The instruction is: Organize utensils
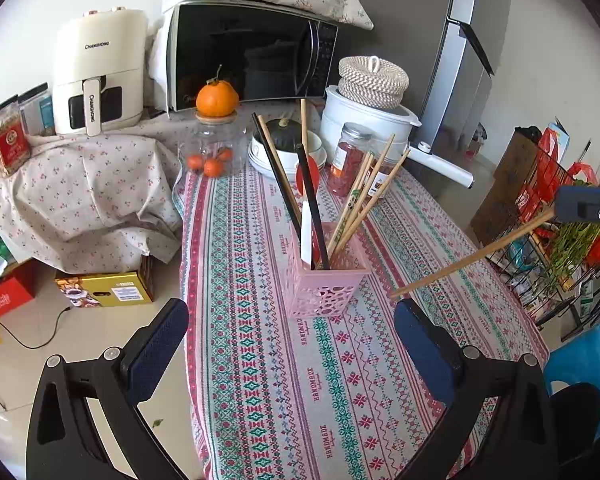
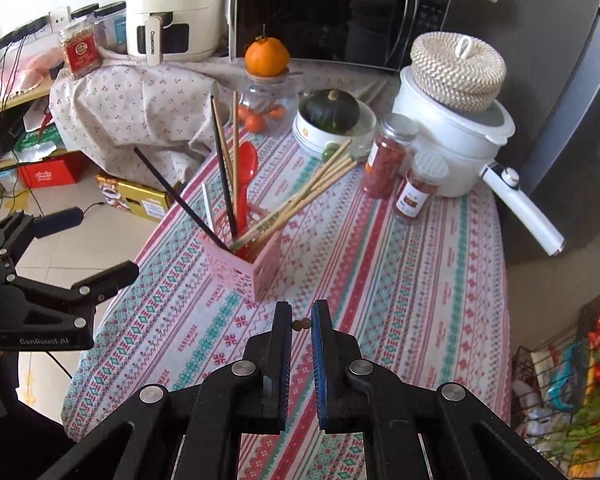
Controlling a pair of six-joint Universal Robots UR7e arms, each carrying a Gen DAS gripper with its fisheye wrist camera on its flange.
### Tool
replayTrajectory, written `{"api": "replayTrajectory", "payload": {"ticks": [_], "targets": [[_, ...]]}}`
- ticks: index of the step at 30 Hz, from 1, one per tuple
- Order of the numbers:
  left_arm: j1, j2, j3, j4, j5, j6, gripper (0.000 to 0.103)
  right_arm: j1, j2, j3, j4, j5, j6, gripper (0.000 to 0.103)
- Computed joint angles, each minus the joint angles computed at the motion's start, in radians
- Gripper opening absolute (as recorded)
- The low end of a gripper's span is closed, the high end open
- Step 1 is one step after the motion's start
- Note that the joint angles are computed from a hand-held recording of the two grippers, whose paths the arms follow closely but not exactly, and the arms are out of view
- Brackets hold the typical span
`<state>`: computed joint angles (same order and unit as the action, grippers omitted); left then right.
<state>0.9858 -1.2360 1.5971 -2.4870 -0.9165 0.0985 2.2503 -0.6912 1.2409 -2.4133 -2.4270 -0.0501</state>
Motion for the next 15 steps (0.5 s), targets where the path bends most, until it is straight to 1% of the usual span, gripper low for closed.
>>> {"api": "replayTrajectory", "payload": {"ticks": [6, 11, 15], "targets": [[0.005, 0.002, -0.006, 0.02, -0.005, -0.004, 0.103, 0.019, 0.026, -0.1, 0.031, 0.048, -0.021, 0.008], [0.007, 0.009, -0.014, 0.03, -0.008, -0.002, 0.103, 0.026, 0.067, -0.198, 0.048, 0.066, -0.042, 0.008], [0.007, 0.011, -0.016, 0.037, -0.012, -0.003, 0.103, 0.012, 0.1, -0.264, 0.103, 0.101, -0.013, 0.008]]}}
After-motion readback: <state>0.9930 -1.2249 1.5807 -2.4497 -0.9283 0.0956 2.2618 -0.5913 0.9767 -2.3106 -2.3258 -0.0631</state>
